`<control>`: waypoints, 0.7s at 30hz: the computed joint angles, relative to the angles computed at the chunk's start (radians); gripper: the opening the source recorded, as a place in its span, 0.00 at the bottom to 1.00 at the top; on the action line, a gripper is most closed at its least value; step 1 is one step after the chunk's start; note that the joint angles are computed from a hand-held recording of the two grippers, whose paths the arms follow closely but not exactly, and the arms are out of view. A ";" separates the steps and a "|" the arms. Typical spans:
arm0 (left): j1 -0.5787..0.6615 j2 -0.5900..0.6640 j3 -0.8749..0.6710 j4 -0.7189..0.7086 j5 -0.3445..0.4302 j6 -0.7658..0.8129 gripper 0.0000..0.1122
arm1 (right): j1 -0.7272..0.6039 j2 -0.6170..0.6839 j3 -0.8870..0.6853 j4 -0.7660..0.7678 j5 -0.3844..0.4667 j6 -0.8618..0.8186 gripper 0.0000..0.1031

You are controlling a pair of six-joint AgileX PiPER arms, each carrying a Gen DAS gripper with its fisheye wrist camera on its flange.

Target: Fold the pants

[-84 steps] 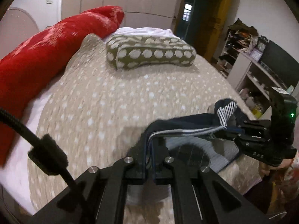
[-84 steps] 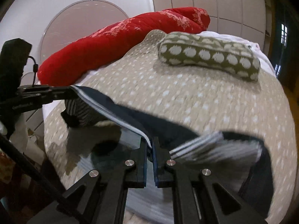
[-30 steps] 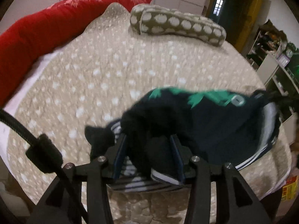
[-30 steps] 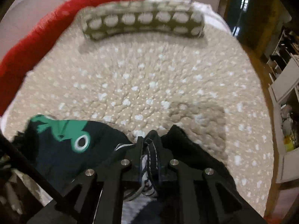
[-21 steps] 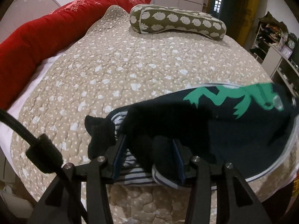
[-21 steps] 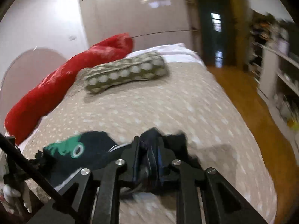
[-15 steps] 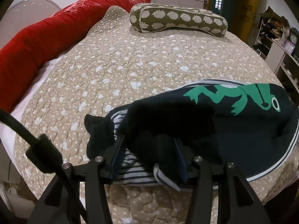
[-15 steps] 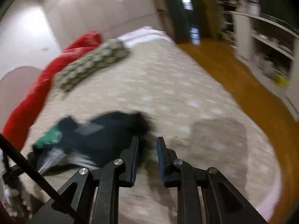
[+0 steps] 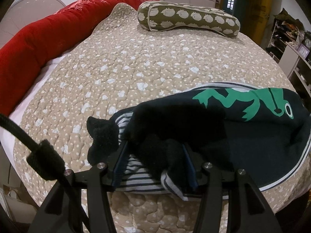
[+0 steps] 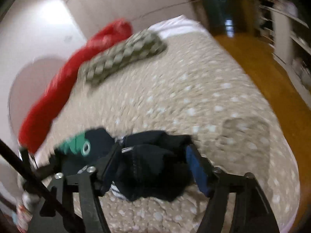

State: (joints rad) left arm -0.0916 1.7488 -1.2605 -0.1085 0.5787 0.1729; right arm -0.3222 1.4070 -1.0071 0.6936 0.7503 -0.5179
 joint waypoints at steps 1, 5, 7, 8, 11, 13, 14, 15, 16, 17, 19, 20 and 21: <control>0.005 0.002 -0.002 -0.014 0.002 0.012 0.47 | 0.034 0.039 -0.061 -0.045 0.040 0.024 0.10; 0.010 0.005 -0.003 -0.030 0.003 0.013 0.47 | 0.151 0.070 -0.231 -0.262 0.018 0.198 0.09; 0.007 0.006 -0.006 -0.026 0.003 -0.003 0.49 | 0.156 0.064 -0.284 -0.273 -0.050 0.227 0.09; 0.006 0.006 -0.006 -0.031 0.003 -0.003 0.51 | 0.166 0.038 -0.277 -0.290 -0.126 0.246 0.09; 0.001 0.006 -0.003 -0.042 -0.002 -0.003 0.58 | 0.212 -0.068 -0.141 -0.352 -0.327 0.284 0.09; -0.015 0.003 0.011 0.004 -0.025 -0.036 0.58 | 0.235 -0.140 -0.004 -0.359 -0.399 0.278 0.10; -0.017 0.002 0.015 0.011 -0.031 -0.040 0.58 | 0.234 -0.180 0.082 -0.331 -0.421 0.241 0.11; -0.017 0.004 0.014 0.010 -0.032 -0.037 0.58 | 0.225 -0.199 0.132 -0.302 -0.419 0.212 0.11; -0.014 0.006 0.011 0.005 -0.029 -0.033 0.58 | 0.190 -0.225 0.207 -0.232 -0.395 0.149 0.11; -0.013 0.007 0.008 0.001 -0.026 -0.029 0.58 | 0.138 -0.241 0.242 -0.162 -0.360 0.072 0.12; -0.011 0.009 0.006 -0.003 -0.026 -0.021 0.59 | 0.030 -0.244 0.287 -0.095 -0.284 -0.004 0.14; -0.010 0.008 0.008 -0.006 -0.029 -0.018 0.59 | -0.040 -0.249 0.305 -0.075 -0.245 -0.027 0.14; -0.009 0.009 0.007 -0.008 -0.029 -0.015 0.59 | -0.114 -0.256 0.311 -0.040 -0.204 -0.067 0.14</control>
